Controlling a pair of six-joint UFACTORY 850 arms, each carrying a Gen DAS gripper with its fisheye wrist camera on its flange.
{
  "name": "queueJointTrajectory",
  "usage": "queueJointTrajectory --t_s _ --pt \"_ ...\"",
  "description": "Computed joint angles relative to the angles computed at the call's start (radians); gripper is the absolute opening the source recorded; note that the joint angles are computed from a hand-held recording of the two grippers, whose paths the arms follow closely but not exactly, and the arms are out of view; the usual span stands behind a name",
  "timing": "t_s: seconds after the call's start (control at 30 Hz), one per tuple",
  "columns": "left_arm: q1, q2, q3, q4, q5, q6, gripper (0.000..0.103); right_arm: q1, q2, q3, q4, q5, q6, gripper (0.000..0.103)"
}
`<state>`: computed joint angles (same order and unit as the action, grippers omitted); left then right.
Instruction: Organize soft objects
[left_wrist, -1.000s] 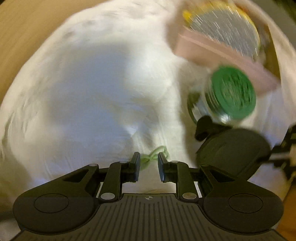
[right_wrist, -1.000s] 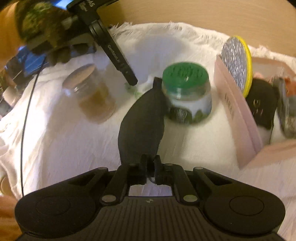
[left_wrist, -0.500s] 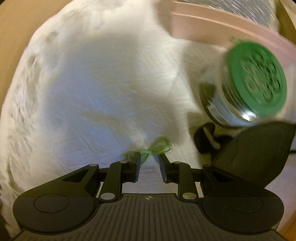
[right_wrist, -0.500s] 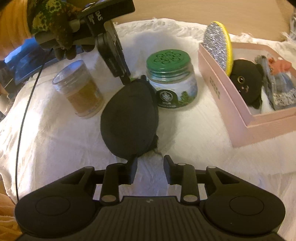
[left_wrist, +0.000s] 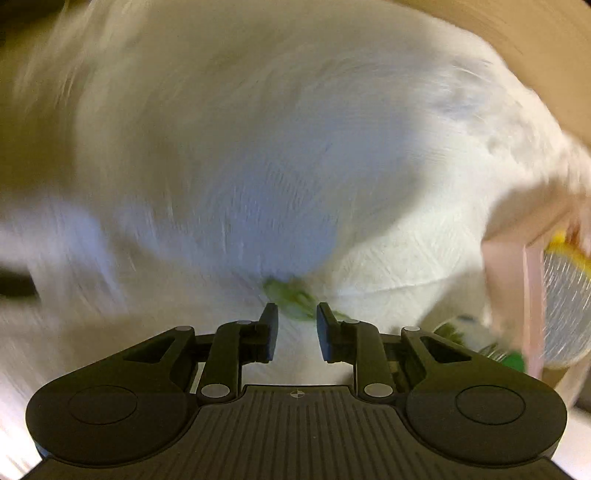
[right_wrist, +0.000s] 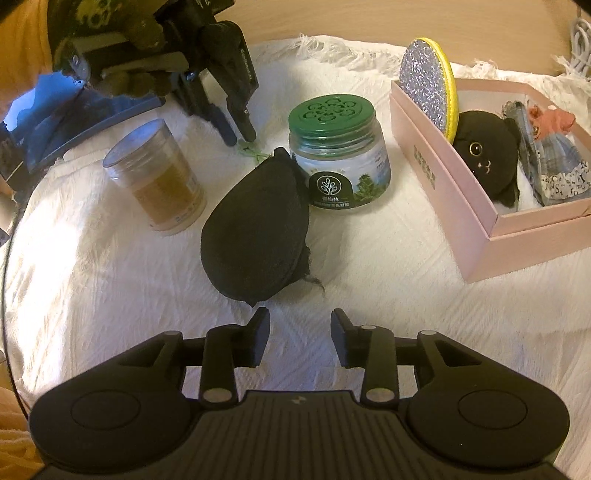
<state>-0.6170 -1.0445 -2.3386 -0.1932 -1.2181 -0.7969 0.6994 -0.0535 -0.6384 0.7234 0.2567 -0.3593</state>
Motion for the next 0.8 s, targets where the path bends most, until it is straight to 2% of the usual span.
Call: queueJointTrajectory --t_s 0.1,0.13,0.17,0.3,0.43,0.5,0.57,0.63,0.7,0.73,0.8 --pt "-0.009 0.036 0.075 -0.003 0.061 -0.061 0.027 0.000 0.000 -0.001 0.006 0.014 -0.015 0.036" --pt "-0.017 0.033 0.070 0.021 0.059 -0.078 0.032 0.000 -0.001 -0.002 0.013 0.020 -0.023 0.036" --pt "-0.031 0.055 0.107 0.046 0.071 -0.103 0.033 -0.001 -0.001 -0.003 0.014 0.023 -0.027 0.036" --pt "-0.062 0.051 0.084 0.175 0.065 -0.157 0.034 0.008 0.005 0.001 0.053 0.051 -0.092 0.036" --pt "-0.102 -0.004 -0.011 0.285 0.007 -0.186 0.044 0.019 0.020 0.014 0.020 0.092 -0.113 0.043" --pt "-0.129 -0.035 -0.065 0.357 -0.039 -0.178 0.040 0.011 0.030 0.015 -0.035 0.098 -0.081 0.044" --pt "-0.144 -0.003 -0.014 0.395 0.006 -0.189 0.027 0.000 0.036 0.015 -0.111 0.118 -0.021 0.053" --pt "-0.152 0.027 0.044 0.404 0.063 -0.203 0.016 -0.012 0.022 -0.001 -0.182 0.125 0.040 0.057" --pt "-0.162 0.084 0.157 0.392 0.174 -0.208 0.013 -0.027 -0.013 -0.037 -0.230 0.109 0.084 0.057" --pt "-0.176 0.070 0.166 0.392 0.224 -0.221 0.012 -0.035 -0.030 -0.053 -0.276 0.097 0.123 0.057" --pt "-0.186 0.131 0.265 0.404 0.290 -0.236 0.012 -0.044 -0.072 -0.087 -0.371 0.081 0.204 0.056"
